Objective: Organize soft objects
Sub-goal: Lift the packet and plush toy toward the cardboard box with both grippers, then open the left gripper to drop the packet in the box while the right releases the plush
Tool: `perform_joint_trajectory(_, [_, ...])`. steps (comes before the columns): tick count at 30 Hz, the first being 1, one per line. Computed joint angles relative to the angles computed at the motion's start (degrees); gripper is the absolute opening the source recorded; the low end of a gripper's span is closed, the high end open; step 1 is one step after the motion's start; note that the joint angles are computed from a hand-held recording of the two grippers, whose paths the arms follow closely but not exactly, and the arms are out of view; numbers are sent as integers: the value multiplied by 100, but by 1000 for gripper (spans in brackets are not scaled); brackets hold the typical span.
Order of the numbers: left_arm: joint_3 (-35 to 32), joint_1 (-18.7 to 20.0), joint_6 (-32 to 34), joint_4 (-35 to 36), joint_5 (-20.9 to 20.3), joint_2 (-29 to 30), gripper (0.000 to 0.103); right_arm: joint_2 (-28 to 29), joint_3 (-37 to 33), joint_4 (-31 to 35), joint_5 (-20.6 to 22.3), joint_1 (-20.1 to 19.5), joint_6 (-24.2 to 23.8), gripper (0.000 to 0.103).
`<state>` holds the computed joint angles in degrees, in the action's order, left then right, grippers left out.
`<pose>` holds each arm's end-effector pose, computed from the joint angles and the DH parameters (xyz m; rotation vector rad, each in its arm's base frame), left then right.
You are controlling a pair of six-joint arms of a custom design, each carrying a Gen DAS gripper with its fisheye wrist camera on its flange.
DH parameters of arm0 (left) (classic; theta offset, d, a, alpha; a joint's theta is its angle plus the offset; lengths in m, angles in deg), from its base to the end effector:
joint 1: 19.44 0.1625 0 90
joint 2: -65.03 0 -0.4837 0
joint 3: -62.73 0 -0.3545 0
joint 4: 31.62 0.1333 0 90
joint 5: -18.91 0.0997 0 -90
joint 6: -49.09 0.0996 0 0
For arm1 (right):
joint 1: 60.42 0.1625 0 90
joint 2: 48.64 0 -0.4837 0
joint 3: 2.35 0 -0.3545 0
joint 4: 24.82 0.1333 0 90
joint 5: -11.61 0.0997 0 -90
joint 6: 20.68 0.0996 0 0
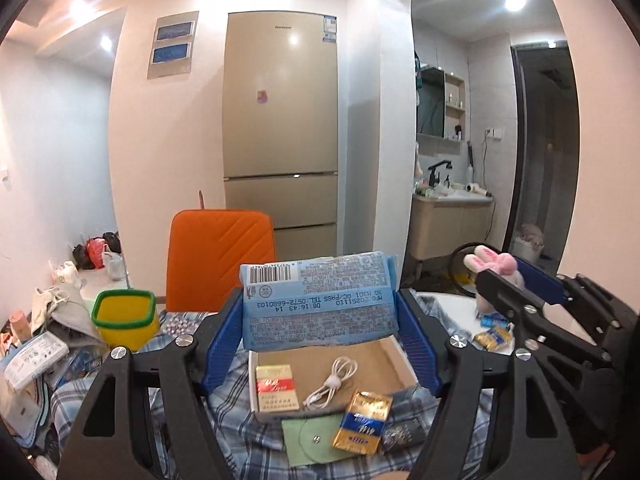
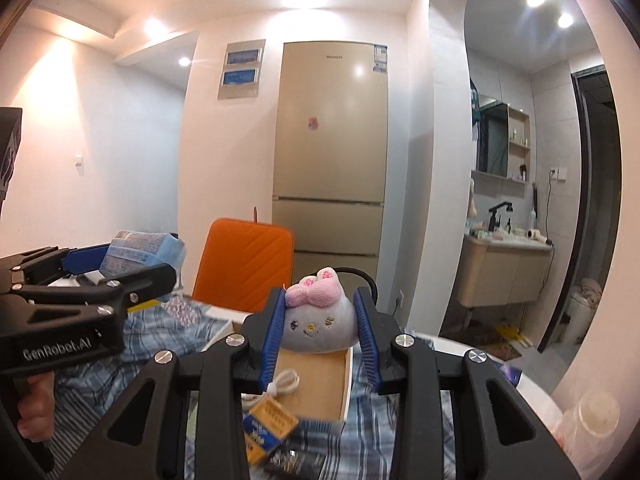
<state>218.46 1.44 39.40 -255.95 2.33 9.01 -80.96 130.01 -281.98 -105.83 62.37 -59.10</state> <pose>-0.2069 -0.3238 0.2474 0.6001 2.0090 -1.4585 0.3265 -0.3454 0.1295 1.0067 -2.0274 1.4538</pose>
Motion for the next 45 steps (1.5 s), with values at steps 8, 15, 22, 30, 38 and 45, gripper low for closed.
perform_joint_trajectory(8, [-634,307,537,441,-15,-405,72,-227,-524,372,38,71,141,36])
perform_joint_trajectory(15, [-1046,600,1300,-116,-110,-313,72,-272,-918,877,130,101,478,36])
perform_joint_trajectory(22, [-1061,1026,1304,87,-432,-374,72,-42,-1159,985,189,-32,353,36])
perform_joint_trajectory(30, [-1303,1695,629,1213,-997,-358,72,281,-1476,1441,-47,-277,429,36])
perform_joint_trajectory(38, [-1601,2357,414,1653,-1300,-15,72,494,-1746,2223,-175,-688,748,36])
perform_joint_trajectory(45, [-1787,2853,551,1579,-1785,199,72,688,-2040,3213,-200,-1154,1195,36])
